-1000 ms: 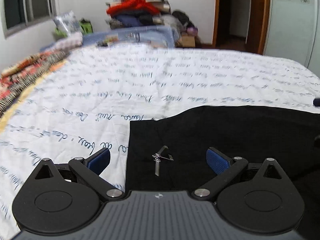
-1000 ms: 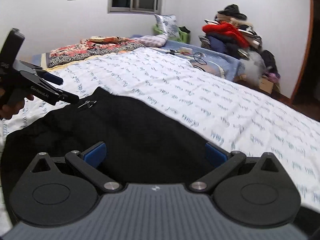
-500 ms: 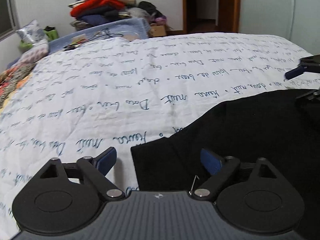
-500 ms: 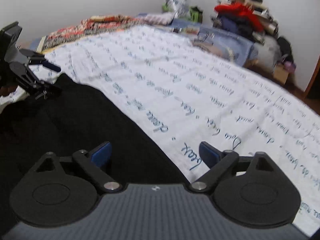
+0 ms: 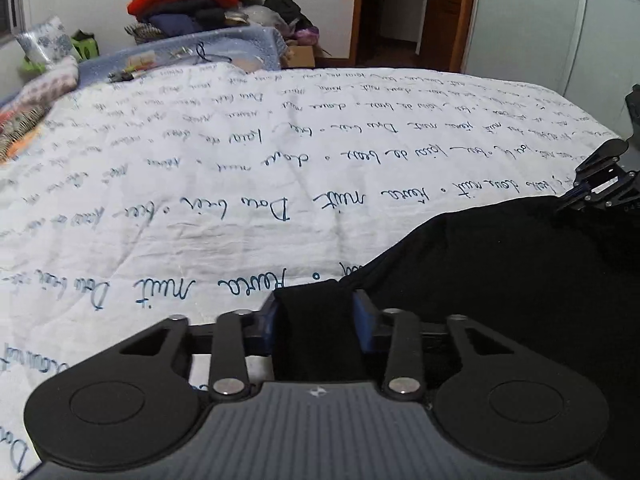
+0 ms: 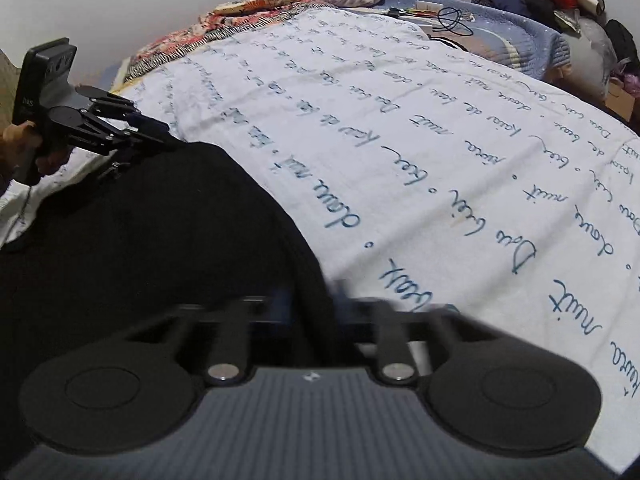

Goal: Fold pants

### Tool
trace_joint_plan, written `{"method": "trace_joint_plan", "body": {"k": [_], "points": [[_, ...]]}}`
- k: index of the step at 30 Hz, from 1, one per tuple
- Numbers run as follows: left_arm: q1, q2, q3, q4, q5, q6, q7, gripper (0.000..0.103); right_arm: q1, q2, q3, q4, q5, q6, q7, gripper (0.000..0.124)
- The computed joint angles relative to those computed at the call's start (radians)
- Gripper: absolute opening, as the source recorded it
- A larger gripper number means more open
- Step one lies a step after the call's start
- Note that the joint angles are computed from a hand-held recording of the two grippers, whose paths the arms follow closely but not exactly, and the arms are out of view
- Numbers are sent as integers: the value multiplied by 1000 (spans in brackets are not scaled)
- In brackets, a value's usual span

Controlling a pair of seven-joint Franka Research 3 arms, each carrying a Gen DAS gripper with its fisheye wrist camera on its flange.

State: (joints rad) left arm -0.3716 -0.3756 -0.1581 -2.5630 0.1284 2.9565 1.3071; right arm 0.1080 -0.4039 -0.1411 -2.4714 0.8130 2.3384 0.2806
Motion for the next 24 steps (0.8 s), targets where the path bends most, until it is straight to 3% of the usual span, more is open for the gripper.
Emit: {"method": "trace_joint_plan", "body": {"k": [3, 7, 8, 11, 14, 17, 20, 24], "points": [[132, -26, -140, 3, 148, -1, -121, 23, 11, -50, 26, -49, -2, 80, -36, 7], [234, -33, -231, 23, 291, 8, -274, 18, 74, -113, 62, -129, 47, 326, -61, 6], [250, -24, -237, 30, 310, 8, -308, 18, 101, -120, 61, -142, 70, 392, -68, 5], [213, -2, -188, 35, 291, 12, -368, 17, 186, -120, 65, -182, 106, 604, -102, 4], [247, -37, -220, 19, 378, 32, -416, 17, 286, -149, 40, -228, 134, 754, -126, 4], [230, -77, -206, -3, 395, 30, -445, 17, 348, -219, 23, -287, 114, 833, -136, 4], [255, -146, -243, -26, 436, 23, -489, 16, 350, -310, 55, -353, 83, 863, -103, 4], [231, -242, -245, -77, 458, 20, -511, 15, 334, -451, 109, -448, 37, 879, -64, 4]]}}
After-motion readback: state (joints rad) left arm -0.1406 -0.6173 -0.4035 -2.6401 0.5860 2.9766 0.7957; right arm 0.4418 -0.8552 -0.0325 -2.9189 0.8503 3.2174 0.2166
